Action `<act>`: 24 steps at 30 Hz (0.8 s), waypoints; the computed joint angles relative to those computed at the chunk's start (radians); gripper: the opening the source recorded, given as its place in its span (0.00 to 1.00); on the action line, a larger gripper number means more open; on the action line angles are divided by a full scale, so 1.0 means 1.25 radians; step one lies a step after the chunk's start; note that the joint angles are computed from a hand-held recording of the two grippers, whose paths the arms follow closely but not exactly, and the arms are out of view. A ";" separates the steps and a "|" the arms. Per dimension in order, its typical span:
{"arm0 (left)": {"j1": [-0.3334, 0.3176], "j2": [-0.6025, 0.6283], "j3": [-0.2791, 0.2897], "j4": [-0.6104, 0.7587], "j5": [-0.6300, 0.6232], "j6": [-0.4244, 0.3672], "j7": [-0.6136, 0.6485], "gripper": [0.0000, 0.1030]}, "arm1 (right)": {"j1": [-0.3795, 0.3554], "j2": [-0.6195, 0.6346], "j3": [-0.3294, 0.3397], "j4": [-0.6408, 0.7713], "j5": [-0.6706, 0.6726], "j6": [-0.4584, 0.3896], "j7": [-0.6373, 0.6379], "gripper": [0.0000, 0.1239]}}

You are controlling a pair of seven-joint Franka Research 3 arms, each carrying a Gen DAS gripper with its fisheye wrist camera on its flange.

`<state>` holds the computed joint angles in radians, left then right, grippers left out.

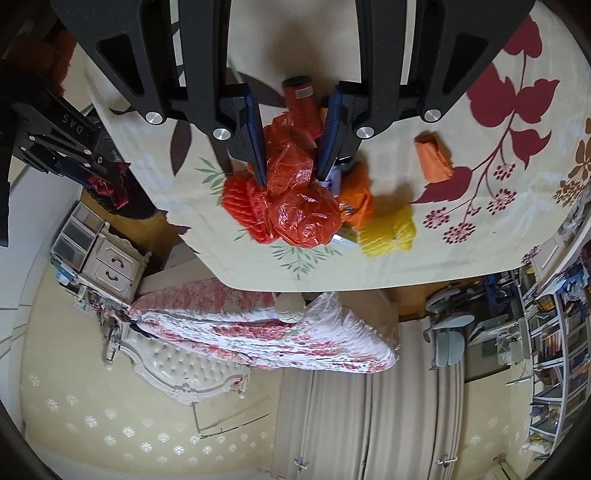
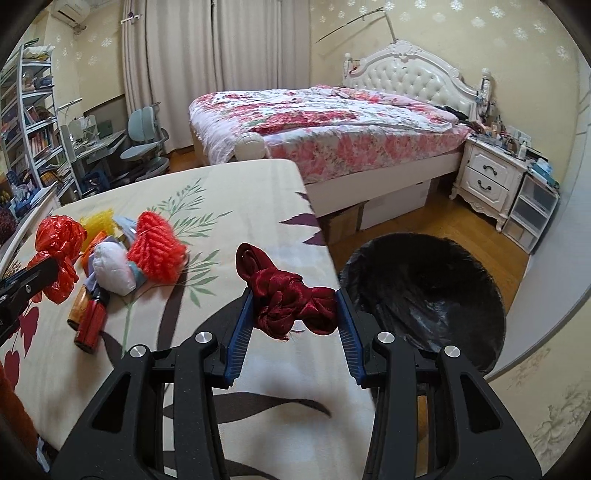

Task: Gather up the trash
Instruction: 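Carry both items over the black bin and open both tools to drop them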

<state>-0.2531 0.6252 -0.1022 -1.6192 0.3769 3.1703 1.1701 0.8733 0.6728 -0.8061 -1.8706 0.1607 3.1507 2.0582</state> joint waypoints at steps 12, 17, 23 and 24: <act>0.005 0.179 -0.176 0.247 -0.030 -0.059 0.184 0.28 | 0.049 0.066 -0.140 -0.048 0.072 0.005 0.055 0.34; -0.037 0.267 -0.196 0.385 -0.064 -0.123 0.268 0.28 | 0.009 0.080 -0.123 -0.037 0.096 0.012 0.048 0.34; -0.097 0.379 -0.196 0.579 -0.122 -0.216 0.357 0.28 | -0.028 0.103 -0.110 -0.020 0.119 0.014 0.044 0.34; -0.113 0.403 -0.188 0.625 -0.131 -0.238 0.367 0.28 | -0.036 0.102 -0.104 -0.018 0.122 0.015 0.044 0.34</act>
